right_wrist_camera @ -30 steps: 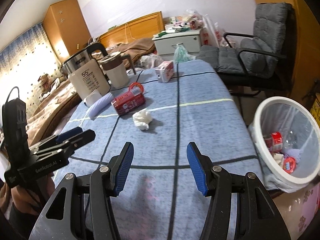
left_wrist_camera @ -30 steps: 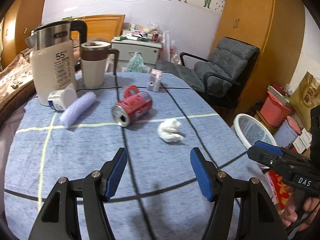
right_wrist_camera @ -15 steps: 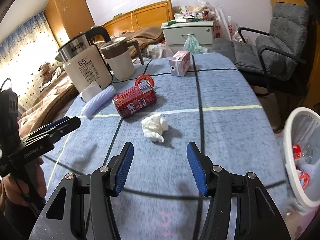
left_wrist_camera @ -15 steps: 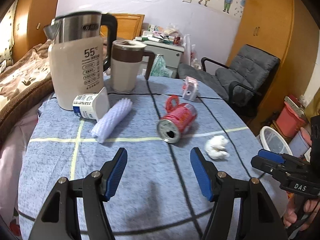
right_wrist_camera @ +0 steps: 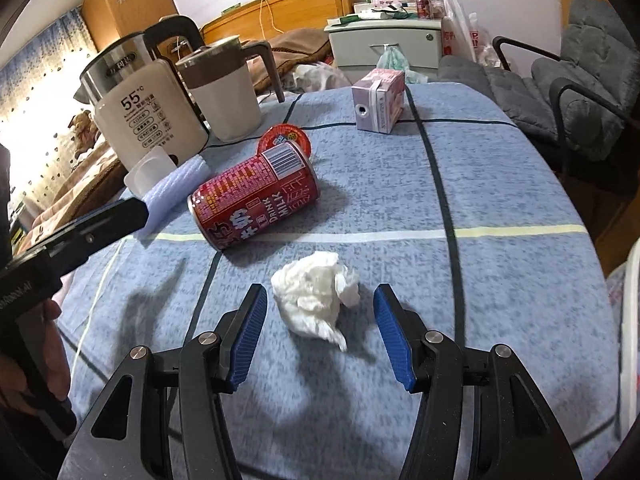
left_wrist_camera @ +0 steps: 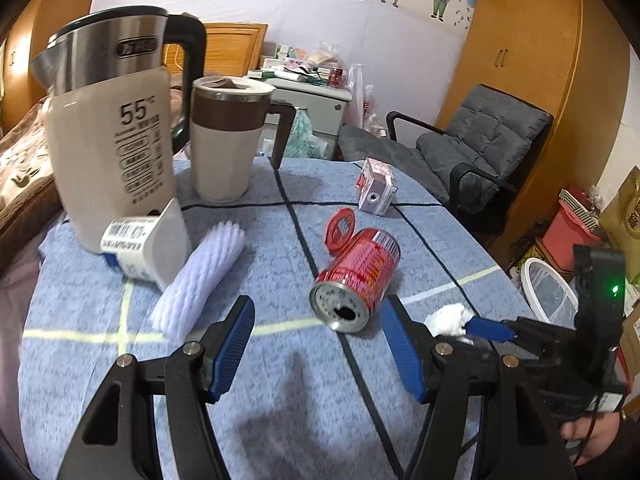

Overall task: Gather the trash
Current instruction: 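Grasp the red can with the left gripper while the right grasps the white tissue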

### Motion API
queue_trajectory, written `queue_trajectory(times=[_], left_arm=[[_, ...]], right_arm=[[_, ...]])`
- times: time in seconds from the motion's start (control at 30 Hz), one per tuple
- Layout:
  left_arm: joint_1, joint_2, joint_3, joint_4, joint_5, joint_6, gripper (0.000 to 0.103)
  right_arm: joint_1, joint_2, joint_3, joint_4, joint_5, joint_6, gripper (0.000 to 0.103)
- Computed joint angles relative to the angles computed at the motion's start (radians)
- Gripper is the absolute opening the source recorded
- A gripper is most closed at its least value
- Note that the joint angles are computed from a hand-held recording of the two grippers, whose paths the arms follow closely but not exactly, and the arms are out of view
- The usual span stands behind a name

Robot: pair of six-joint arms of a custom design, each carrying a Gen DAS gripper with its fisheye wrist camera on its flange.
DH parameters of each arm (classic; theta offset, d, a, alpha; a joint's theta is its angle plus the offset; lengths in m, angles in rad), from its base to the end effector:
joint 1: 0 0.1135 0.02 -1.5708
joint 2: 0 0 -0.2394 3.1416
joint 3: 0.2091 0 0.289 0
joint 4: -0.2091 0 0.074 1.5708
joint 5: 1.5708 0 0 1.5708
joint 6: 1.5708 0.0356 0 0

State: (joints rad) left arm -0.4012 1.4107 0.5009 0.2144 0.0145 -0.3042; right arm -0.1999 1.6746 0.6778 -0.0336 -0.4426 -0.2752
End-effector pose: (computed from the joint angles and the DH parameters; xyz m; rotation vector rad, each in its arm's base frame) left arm 0.2639 -0.1125 0.0933 0.1191 2.2930 -0.3868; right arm 0.3003 -0.0453 0.0557 -0.2490 2.4846 0.3825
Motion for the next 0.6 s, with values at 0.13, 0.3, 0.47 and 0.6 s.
queue_trajectory(times=[0.13, 0.3, 0.47, 0.6], left_arm=[[-0.001, 0.07, 0.057, 0.014, 0.031, 0.029, 0.068], [-0.01, 0.197, 0.151, 0.006, 0.064, 0.061, 0.068], [-0.033, 0.282, 0.217, -0.011, 0.063, 0.064, 0.068], [-0.053, 0.336, 0.266, -0.027, 0.038, 0.062, 0.067]], right_arm=[[0.003, 0.026, 0.017, -0.004, -0.006, -0.007, 0.035], [-0.028, -0.005, -0.005, -0.009, -0.037, -0.017, 0.028], [-0.081, -0.034, -0.014, -0.025, -0.067, -0.034, 0.028], [-0.125, -0.05, -0.018, -0.041, -0.087, -0.051, 0.028]])
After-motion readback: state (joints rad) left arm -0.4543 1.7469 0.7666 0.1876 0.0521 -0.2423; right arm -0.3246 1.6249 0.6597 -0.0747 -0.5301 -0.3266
